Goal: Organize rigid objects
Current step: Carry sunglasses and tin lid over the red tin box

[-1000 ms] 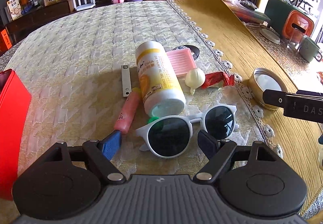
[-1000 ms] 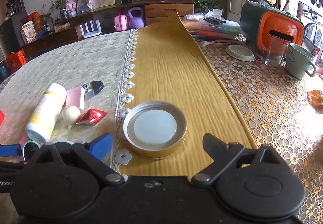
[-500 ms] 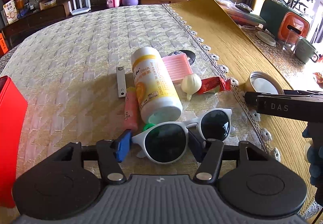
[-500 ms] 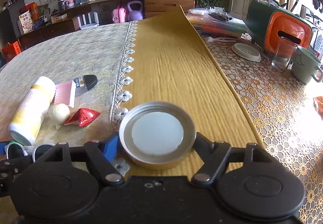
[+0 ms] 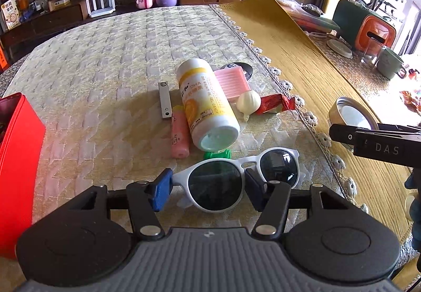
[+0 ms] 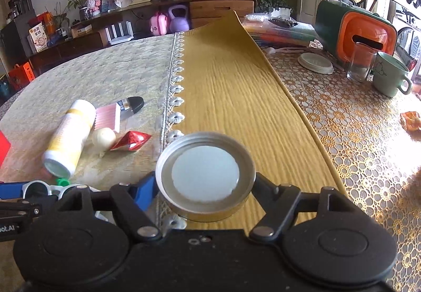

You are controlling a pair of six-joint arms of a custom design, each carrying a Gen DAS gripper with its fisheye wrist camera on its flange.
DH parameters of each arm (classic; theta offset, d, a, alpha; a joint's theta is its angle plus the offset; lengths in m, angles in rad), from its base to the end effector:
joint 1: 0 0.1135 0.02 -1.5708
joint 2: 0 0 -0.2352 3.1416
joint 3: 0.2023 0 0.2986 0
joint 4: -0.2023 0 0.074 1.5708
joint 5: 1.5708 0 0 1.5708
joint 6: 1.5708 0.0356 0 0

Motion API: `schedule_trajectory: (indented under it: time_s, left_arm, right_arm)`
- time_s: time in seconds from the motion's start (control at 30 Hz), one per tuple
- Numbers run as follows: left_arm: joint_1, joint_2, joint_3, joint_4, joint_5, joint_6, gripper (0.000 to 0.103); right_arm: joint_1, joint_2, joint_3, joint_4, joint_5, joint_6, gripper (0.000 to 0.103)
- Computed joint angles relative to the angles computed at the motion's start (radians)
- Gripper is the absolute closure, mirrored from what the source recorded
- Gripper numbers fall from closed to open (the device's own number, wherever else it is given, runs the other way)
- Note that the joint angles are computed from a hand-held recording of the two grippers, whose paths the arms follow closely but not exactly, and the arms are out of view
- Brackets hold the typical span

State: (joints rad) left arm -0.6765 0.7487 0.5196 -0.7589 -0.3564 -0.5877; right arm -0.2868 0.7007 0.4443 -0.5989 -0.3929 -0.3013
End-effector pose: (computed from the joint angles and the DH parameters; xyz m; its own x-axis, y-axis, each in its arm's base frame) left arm 0.1678 -0.1188 0.1760 -0.7841 -0.0368 -0.6195 0.0027 0.9980 -0.0627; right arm 0.2038 -0.0459 0.1683 -0.6974 -0.0801 -0.7122 -0.1953 0.9774 0.0813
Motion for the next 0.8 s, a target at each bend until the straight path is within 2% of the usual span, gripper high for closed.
schedule_trajectory:
  time_s: [0.33, 0.5, 0.63, 0.8]
  left_arm:
    - [-0.02, -0.249, -0.04, -0.201, -0.01, -0.029, 0.045]
    - [0.01, -0.402, -0.04, -0.332, 0.005, -0.04, 0.045]
    - [0.032, -0.517, -0.028, -0.437, 0.003, -0.038, 0.045]
    - [0.099, -0.631, 0.007, -0.547, 0.032, -0.002, 0.045]
  right_arm:
    - [-0.023, -0.343, -0.013, -0.345, -0.075, -0.06, 0.028]
    - [0.026, -0.474, 0.002, -0.49, -0.077, -0.061, 0.028]
    - [0.122, -0.56, 0.021, -0.574, -0.05, -0.006, 0.028]
    - [0.332, -0.634, 0.052, -0.616, 0.049, 0.125, 0.028]
